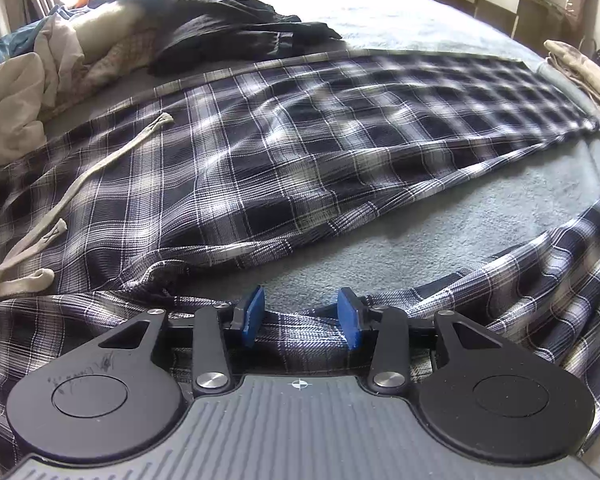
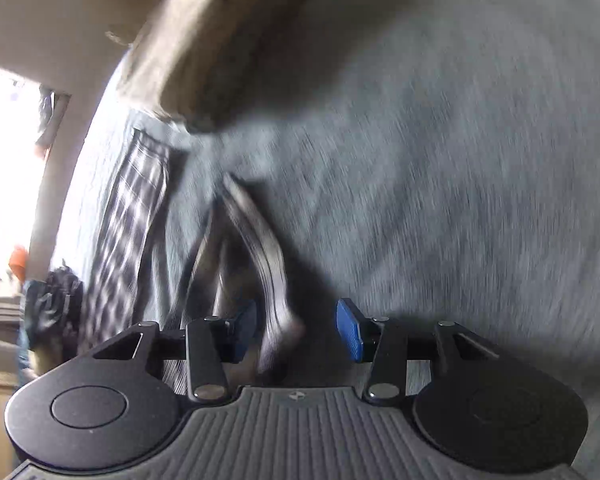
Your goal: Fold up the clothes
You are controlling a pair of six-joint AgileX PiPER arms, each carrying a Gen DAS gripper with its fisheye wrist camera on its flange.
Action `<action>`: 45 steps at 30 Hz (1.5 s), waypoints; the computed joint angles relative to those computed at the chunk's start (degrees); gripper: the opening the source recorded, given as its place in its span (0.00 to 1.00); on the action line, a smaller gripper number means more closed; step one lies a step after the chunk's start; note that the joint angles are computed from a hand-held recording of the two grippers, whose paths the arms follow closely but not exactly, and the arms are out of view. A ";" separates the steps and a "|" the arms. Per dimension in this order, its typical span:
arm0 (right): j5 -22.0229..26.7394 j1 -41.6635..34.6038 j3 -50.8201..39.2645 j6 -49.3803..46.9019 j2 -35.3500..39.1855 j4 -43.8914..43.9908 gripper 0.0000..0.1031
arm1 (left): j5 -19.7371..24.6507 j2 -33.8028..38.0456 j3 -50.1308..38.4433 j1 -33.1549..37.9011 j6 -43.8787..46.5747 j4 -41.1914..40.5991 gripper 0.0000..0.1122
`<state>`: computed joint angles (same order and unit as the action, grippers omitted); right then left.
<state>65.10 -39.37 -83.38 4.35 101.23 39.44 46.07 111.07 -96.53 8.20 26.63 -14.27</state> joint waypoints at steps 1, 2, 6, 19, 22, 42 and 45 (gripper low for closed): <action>-0.49 -0.09 1.85 -0.33 0.05 1.55 0.46 | 0.14 -0.23 0.09 0.01 0.02 -0.08 0.36; -1.76 0.45 3.27 -0.79 0.00 2.18 0.46 | 0.26 -0.48 0.21 0.01 0.05 -0.16 0.36; -8.19 4.43 5.20 -2.75 -0.23 1.36 0.04 | 0.67 -1.62 0.64 0.30 -0.30 -0.04 0.36; -4.93 11.37 -18.99 0.34 6.34 -1.55 0.05 | 1.55 -2.25 0.63 0.18 -0.86 0.23 0.36; -6.20 12.93 -18.25 -3.28 7.65 5.45 0.08 | 1.31 -2.95 1.39 0.39 -0.18 -0.11 0.36; -10.98 5.88 3.99 4.20 -1.31 -5.90 0.04 | 2.09 -2.14 0.31 1.10 -1.72 -0.21 0.36; -9.77 5.24 3.03 1.97 -5.79 -4.25 0.03 | 1.82 -2.02 -0.32 1.57 -3.23 0.11 0.36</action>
<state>55.33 -34.14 -80.35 6.32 95.44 35.20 47.89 109.04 -96.86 9.77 23.40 -14.16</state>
